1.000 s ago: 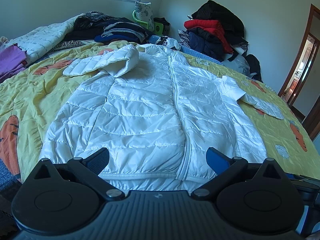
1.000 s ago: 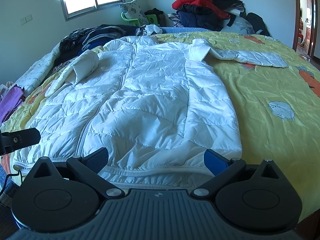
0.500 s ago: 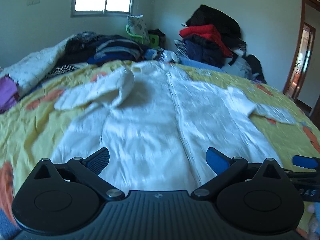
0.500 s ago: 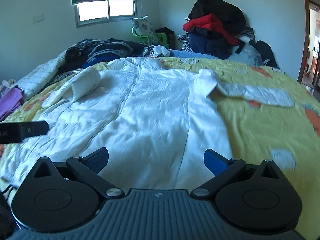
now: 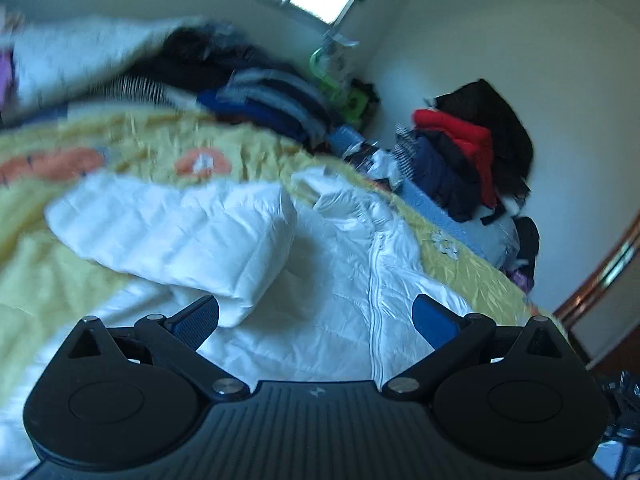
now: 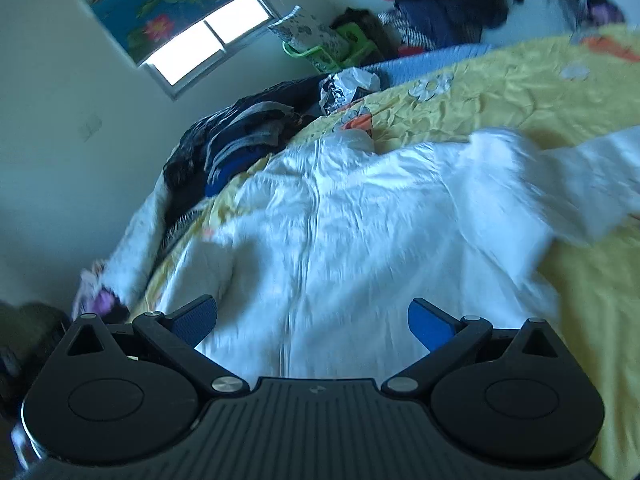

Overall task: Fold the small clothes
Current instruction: 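Grasp the jacket sleeve cuff with the right gripper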

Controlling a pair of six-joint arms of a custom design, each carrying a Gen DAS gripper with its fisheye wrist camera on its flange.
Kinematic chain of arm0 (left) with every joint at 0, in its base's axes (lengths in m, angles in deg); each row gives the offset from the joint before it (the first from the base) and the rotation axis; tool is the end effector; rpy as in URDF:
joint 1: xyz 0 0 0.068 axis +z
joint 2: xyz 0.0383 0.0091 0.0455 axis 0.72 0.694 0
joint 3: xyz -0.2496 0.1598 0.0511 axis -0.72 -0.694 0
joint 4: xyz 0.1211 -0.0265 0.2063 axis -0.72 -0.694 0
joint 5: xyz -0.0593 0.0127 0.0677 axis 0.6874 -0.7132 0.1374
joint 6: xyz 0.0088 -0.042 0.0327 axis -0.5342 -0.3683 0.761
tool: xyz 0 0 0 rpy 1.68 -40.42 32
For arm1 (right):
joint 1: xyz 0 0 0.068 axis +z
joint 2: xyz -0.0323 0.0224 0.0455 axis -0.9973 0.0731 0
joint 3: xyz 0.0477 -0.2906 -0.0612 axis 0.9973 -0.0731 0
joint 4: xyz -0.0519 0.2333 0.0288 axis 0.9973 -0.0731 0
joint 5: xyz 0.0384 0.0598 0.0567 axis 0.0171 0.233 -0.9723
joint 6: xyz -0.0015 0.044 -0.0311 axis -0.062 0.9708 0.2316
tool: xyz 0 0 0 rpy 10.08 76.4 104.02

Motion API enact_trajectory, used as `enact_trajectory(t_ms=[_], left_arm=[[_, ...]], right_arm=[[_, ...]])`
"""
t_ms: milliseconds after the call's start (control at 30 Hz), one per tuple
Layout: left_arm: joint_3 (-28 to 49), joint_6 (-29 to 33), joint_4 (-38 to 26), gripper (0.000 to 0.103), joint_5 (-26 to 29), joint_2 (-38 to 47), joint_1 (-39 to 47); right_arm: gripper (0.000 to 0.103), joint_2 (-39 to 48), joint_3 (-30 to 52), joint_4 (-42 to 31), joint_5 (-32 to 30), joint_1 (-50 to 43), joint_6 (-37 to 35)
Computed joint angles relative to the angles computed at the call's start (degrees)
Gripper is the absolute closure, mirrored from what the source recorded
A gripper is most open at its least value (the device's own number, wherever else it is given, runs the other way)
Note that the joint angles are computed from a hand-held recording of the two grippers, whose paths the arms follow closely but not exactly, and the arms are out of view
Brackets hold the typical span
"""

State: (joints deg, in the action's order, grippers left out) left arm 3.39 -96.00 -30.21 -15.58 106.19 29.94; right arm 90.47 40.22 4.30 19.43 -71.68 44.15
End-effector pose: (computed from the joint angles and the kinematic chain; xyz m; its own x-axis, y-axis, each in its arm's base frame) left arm 0.3946 -0.1292 0.1686 -0.7173 -0.1204 -0.6862 0.3495 0.7899 -0.5039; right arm 0.2166 0.0469 0.1845 -0.3989 0.6545 -0.6423 0.3414 0.7561 0.5584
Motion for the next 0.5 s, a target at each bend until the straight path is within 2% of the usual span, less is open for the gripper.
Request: enact_trajectory(t_ms=[33, 100, 200, 267, 367, 500], left_arm=[[2.81, -2.68, -0.82, 0.000, 0.16, 2.44, -0.66], [5.00, -8.78, 2.67, 0.000, 0.91, 6.42, -2.01], [9.41, -12.22, 7.34, 0.000, 0.05, 12.75, -5.46], [12.85, -13.54, 10.69, 0.000, -0.96, 17.21, -7.80], [17.23, -11.94, 13.97, 0.000, -3.21, 22.77, -10.40], [21.71, -13.00, 14.58, 0.000, 0.11, 28.67, -10.12]], right_arm=[[0.000, 3.01, 2.01, 1.14, -3.90, -3.86, -1.39], [0.000, 10.35, 7.88, 2.18, -11.78, -10.97, -3.73], [0.000, 21.10, 18.83, 0.65, -20.34, -17.90, -6.39], [0.000, 27.75, 29.15, -5.15, -23.14, -20.90, -9.76], [0.000, 36.32, 42.51, -10.59, -24.96, -25.03, -11.23], [0.000, 48.32, 60.10, -16.08, -30.02, -29.97, -7.69]])
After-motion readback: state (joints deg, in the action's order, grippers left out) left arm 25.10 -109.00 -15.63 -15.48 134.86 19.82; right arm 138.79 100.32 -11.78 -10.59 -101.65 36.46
